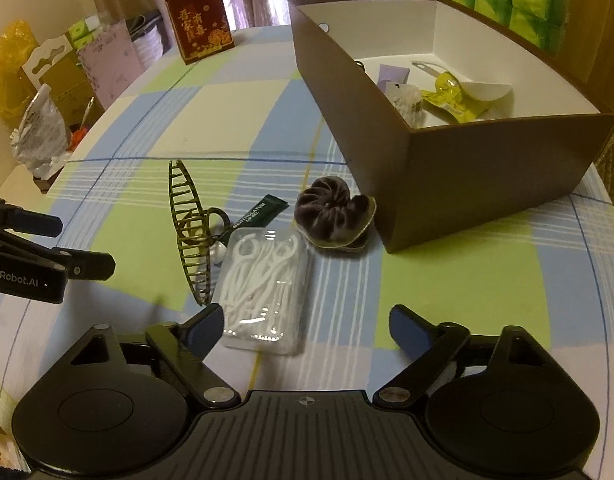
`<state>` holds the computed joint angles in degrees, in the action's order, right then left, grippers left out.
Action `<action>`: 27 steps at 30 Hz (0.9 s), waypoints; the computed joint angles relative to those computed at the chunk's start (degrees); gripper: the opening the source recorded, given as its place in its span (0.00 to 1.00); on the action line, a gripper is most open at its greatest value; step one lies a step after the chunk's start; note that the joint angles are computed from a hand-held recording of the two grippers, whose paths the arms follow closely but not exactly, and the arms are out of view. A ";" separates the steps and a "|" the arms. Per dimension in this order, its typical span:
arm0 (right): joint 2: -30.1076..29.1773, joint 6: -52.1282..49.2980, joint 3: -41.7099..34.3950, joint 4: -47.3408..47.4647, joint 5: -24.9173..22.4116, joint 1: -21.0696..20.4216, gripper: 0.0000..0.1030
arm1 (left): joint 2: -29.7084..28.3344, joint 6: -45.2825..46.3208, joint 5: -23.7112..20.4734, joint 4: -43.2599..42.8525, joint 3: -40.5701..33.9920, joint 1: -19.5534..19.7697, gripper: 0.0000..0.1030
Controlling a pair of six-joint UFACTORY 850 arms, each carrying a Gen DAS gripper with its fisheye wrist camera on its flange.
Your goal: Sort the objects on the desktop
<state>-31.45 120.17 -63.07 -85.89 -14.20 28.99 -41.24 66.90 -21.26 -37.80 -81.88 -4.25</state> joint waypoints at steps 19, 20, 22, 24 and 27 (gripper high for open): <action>1.25 10.45 3.10 -2.95 -2.58 -2.56 0.64 | -2.09 16.36 -5.11 -16.67 -1.17 -1.89 0.78; 1.47 10.83 3.46 -2.91 -2.69 -2.66 0.64 | -2.39 17.39 -4.60 -18.03 -1.23 -2.30 0.77; 1.95 11.49 4.17 -2.81 -2.96 -2.80 0.64 | -3.23 17.15 -3.82 -18.79 -1.94 -3.03 0.73; 2.37 12.01 4.82 -2.76 -3.13 -2.86 0.64 | -4.04 17.42 -3.22 -19.97 -2.64 -3.54 0.70; 2.76 12.55 5.42 -2.59 -3.19 -2.97 0.64 | -5.40 15.77 -2.16 -18.94 -3.96 -4.22 0.58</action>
<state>-28.69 132.73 -57.65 -88.48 -17.39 26.02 -46.63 82.67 -23.42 -56.74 -85.84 -8.47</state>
